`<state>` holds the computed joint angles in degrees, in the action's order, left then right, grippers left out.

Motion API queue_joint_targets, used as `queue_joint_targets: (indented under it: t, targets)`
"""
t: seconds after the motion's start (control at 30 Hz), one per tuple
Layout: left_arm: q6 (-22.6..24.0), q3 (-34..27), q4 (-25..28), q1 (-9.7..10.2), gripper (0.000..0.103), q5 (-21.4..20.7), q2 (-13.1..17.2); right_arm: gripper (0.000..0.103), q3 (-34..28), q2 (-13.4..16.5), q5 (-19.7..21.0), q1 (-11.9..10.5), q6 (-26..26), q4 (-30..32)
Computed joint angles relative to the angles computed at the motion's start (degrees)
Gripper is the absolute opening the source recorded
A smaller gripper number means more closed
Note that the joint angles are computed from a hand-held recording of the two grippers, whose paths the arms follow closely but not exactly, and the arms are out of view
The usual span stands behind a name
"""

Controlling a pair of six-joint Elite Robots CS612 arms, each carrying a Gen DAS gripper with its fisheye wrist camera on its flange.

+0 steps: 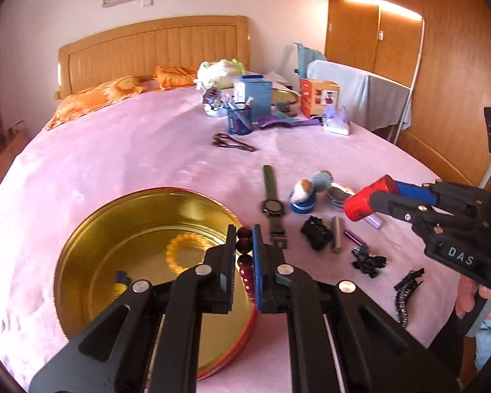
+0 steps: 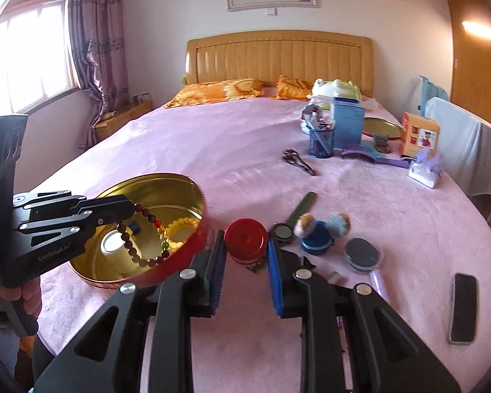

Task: Organize jewelry
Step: 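Carry both items over the tin and open both tools to drop them inside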

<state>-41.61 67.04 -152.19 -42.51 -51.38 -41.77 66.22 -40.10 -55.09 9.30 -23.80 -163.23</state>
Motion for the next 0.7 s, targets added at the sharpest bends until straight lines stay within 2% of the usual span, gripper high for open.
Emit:
queue_joint_targets:
  t: [0.1, 0.27, 0.43, 0.53, 0.63, 0.7]
  targets:
    - [-2.56, 4.05, 0.02, 0.37, 0.010, 1.93, -2.42, 0.026, -0.42, -0.06, 0.93, 1.68, -2.42, 2.14]
    - [-6.51, 10.03, -1.89, 1.10, 0.010, 3.29, -5.50, 0.026, -1.91, 0.47, 0.01, 4.63, -6.36, 6.24]
    - [-8.37, 12.88, -2.21, 2.20, 0.010, 4.14, -7.05, 0.026, -5.86, 2.35, 0.07, 7.11, -9.55, 13.07]
    - [-9.09, 13.38, -0.75, 2.88, 0.010, 3.79, -7.30, 0.026, -11.07, 4.70, -1.10, 8.56, -9.57, 18.06]
    - [-10.46, 14.14, -0.12, 3.69, 0.010, 2.62, -7.41, 0.026, -19.74, 8.51, -3.29, 9.94, -8.92, 27.75]
    - [-11.75, 14.90, -0.71, 4.16, 0.010, 1.46, -7.48, 0.026, -26.34, 11.54, -6.22, 10.94, -9.27, 34.89]
